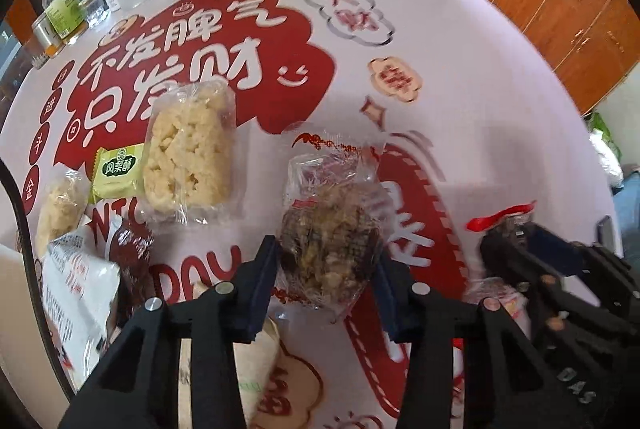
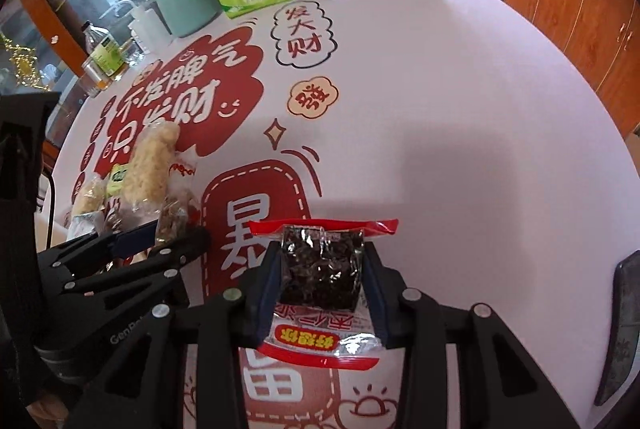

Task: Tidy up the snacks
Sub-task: 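Carry both held snack bags toward the white tray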

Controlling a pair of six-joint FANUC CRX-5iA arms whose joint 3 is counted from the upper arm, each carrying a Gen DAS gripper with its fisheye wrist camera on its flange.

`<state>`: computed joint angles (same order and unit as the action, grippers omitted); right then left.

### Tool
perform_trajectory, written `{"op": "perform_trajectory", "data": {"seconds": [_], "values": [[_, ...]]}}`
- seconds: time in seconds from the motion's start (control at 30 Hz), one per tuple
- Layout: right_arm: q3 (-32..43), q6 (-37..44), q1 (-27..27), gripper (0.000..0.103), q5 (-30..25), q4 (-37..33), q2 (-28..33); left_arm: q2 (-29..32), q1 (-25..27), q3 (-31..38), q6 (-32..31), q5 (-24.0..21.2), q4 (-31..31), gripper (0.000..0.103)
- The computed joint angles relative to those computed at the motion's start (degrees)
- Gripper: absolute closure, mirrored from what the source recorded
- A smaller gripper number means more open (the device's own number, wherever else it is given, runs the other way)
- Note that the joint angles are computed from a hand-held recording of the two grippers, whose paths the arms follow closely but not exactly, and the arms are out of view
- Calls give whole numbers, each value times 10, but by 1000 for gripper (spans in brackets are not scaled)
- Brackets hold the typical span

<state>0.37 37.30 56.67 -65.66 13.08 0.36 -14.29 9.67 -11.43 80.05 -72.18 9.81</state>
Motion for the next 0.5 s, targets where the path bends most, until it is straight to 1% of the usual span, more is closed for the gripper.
{"op": "perform_trajectory", "data": {"seconds": [0.17,0.3,0.4,0.5], "values": [[-13,-6,13,64,6,0,-25,-52,20,-8,-25,-22,30,60],[-16,-10,34,64,-1,2,-44,-100,58,-11,-64,-62,57,60],[-17,-17,56,64,-4,12,-57,-141,109,-13,-121,-108,87,60],[-9,-19,81,64,-9,21,-65,-177,189,-11,-183,-170,127,60]]}}
